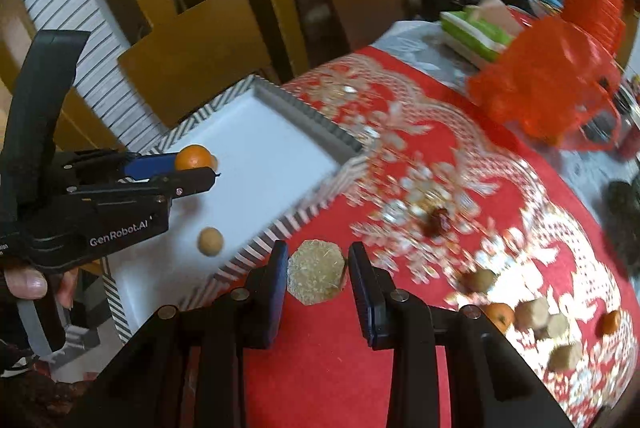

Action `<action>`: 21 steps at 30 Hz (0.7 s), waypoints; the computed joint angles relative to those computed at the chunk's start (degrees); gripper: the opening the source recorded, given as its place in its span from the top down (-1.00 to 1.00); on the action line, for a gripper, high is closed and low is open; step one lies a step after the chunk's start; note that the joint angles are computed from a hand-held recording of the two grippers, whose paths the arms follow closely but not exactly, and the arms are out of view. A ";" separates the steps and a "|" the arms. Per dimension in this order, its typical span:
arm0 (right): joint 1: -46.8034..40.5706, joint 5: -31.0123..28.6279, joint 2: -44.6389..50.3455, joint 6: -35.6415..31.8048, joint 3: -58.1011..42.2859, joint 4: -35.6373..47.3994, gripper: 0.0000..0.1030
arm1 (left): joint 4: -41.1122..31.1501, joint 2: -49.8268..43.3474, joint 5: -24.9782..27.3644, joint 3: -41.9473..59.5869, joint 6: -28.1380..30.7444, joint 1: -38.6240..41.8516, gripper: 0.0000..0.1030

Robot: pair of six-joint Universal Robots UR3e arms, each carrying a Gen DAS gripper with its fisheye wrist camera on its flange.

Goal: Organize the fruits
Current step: 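Carry the orange and the rice cake over the white tray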

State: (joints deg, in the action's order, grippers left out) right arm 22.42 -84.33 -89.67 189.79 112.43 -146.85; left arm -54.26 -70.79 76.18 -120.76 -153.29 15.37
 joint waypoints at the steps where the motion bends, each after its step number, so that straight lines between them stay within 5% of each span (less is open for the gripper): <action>1: 0.71 -0.02 1.91 -0.09 -1.95 0.08 0.35 | -0.14 0.06 -0.19 -0.07 0.49 1.01 0.37; 21: 5.85 2.49 29.10 -2.21 -30.41 5.47 0.35 | 2.64 -4.24 -0.25 -3.55 6.14 12.81 0.37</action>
